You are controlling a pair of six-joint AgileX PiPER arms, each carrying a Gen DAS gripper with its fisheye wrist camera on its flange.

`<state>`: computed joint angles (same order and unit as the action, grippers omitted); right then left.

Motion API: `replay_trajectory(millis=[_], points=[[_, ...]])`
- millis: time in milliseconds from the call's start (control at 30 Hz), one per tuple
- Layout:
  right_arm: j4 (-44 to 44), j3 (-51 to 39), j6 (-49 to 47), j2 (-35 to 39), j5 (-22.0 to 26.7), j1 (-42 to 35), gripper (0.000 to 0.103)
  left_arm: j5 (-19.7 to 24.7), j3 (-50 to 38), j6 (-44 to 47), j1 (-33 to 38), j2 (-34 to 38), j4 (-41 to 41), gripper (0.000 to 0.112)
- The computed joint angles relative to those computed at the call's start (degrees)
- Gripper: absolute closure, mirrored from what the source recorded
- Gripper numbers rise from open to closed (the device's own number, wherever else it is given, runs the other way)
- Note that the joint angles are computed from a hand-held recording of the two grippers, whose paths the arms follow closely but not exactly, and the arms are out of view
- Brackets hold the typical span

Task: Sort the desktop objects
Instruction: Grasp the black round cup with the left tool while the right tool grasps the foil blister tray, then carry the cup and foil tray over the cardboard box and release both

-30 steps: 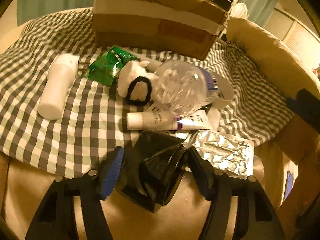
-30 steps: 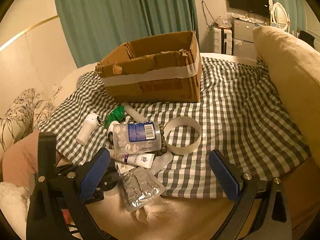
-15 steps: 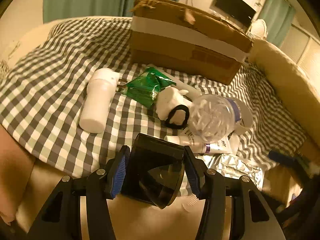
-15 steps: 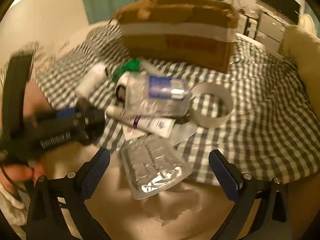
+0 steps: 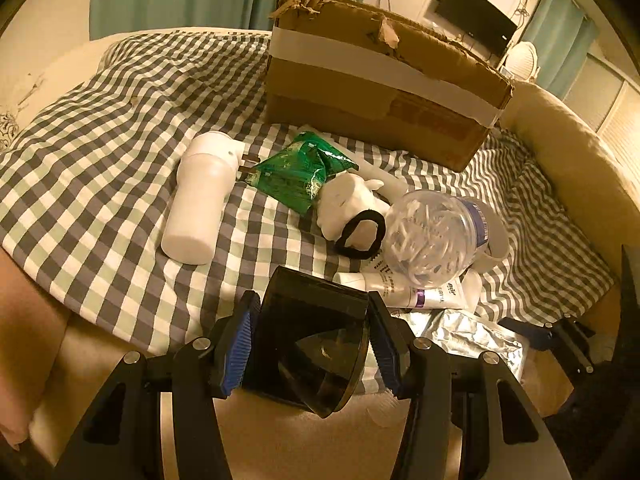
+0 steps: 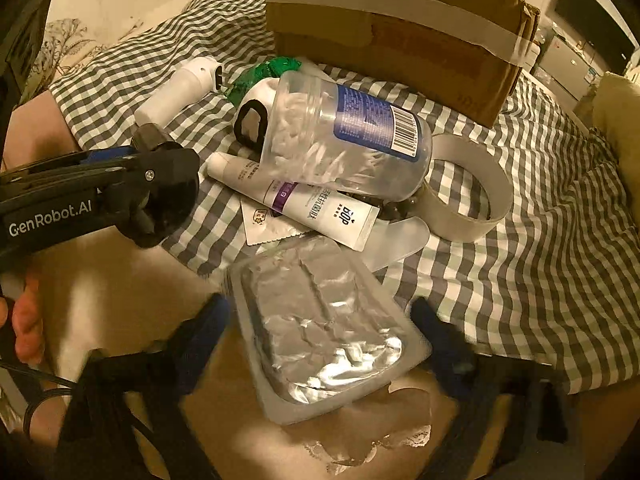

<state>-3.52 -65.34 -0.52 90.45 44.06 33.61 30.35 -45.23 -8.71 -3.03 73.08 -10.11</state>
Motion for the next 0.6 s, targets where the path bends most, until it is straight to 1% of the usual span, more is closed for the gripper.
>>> replay_trajectory(millis=[133,300,500,600], points=[[0.77,0.15,-0.65,-0.37,0.12,-0.34,0.025,-0.02,0.08,0.26,-0.05,-0.11,-0.21,0.057],[0.04,0.19,-0.05,-1.47,-0.56,0.23,0.028,-0.02,0.14,0.22,-0.13,-0.37,-0.28,0.057],[-0.5,0.2,0.83,-3.6,-1.72,0.71,0.034,-0.01,0.03,-0.96,-0.83,-1.42,0.86,0.057],[-0.02,0.2,0.72,-5.12,-2.5,0.56,0.034,0.16,-0.51,-0.56,-1.44,-2.17,0.99,0.061]])
